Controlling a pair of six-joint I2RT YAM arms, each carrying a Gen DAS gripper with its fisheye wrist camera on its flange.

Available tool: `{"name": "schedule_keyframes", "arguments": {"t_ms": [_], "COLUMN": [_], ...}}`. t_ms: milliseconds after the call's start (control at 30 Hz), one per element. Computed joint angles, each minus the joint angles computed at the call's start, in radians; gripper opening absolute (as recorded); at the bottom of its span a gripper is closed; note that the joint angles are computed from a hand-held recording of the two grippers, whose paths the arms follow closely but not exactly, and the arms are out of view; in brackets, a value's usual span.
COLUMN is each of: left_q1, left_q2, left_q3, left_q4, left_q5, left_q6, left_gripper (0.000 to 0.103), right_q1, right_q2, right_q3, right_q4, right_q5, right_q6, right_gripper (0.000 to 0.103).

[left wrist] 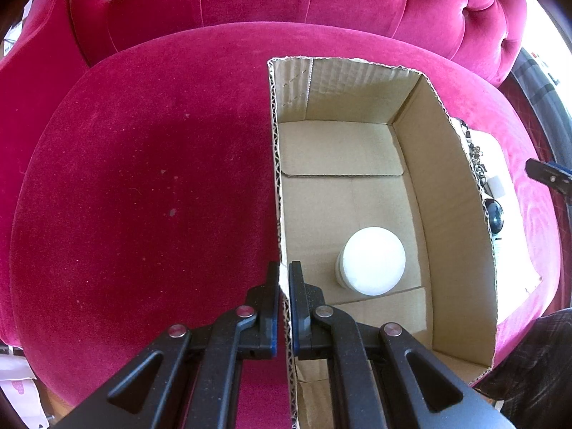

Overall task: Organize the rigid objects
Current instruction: 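Move the right gripper back over the paper toward the white plug, then grasp the white plug charger with the right gripper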

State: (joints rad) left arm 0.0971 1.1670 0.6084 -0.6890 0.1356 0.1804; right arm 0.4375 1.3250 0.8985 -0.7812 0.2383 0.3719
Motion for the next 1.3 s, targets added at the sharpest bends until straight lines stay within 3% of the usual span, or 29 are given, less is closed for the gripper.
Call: {"name": "schedule_keyframes", "arguments": {"t_ms": [600, 667, 767, 900, 1300], "left_q1": [-0.020, -0.019, -0.020, -0.019, -0.019], "left_q2": [0.003, 0.004, 0.005, 0.006, 0.010], "left_q3": [-0.026, -0.028, -0.029, -0.029, -0.034], "left_q4": [0.031, 0.034, 0.036, 0.037, 0.045], "left_q5": [-0.012, -0.011, -0.010, -0.009, -0.007], "left_q6": [-0.015, -0.015, -0.018, -0.017, -0.020], "left_gripper": [0.005, 0.005, 0.005, 0.005, 0.005], "right_q1": [-0.122, -0.126, -0.132, -0.119, -0.072], "right_q2": [0.017, 0.025, 0.029, 0.049, -0.003], "right_q3": [-0.165, -0.165, -0.185, -0.187, -0.197], "right_q4": [0.217, 0.225, 0.276, 0.287, 0.260], "right_q5": [-0.080, -0.095, -0.134, -0.158, -0.125], "right_q6": [-0.043, -0.050, -0.074, -0.091, -0.025], "right_gripper": [0.101, 0.095, 0.078, 0.028, 0.028]}}
